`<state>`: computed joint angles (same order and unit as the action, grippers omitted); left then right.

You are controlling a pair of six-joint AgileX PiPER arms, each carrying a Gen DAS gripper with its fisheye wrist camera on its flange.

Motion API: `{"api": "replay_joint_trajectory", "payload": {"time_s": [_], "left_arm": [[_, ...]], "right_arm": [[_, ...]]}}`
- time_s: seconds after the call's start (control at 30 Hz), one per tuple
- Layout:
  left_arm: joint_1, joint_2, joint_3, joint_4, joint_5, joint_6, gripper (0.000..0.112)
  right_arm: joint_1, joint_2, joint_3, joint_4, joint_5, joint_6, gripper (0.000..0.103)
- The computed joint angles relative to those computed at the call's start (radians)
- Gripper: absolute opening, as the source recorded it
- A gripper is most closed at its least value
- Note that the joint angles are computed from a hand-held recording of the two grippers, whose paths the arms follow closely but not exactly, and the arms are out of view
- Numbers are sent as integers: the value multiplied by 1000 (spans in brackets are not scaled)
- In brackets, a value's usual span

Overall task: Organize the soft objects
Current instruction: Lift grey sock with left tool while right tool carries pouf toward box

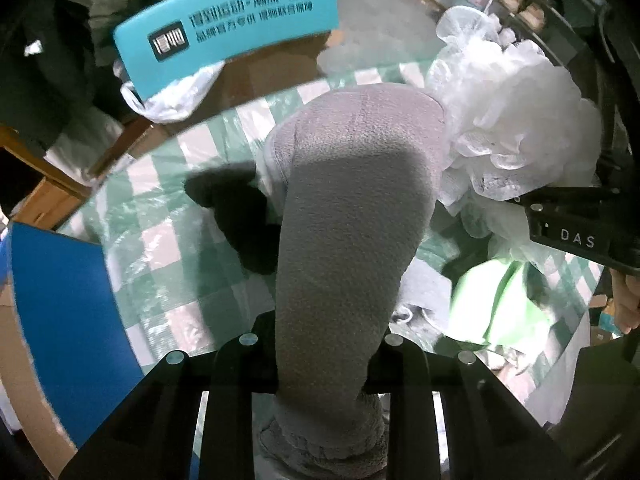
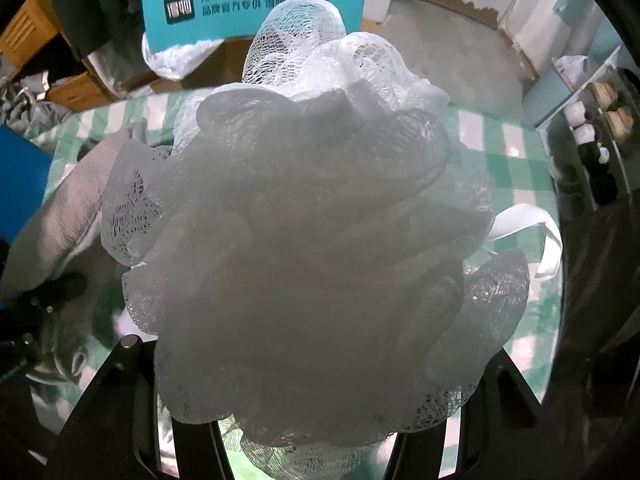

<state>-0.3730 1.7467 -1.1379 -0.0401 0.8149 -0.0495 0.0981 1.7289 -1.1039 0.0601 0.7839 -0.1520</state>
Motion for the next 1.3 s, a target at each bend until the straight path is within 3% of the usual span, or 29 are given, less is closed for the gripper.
{"api": "replay_joint_trajectory", "payload": {"time_s": [0.47,0.83,1.3], "left_arm": [[-28,-208,66,70,23,-80,26],[-35,-345,103,55,72,-52,26],[-1,-484,158,108,102,-49,26]], "right_arm": [[14,-197,0,33,50,4,54],[-13,-314,25,125,94,-66,54],[73,-347,0,133,125,-53,54]]}}
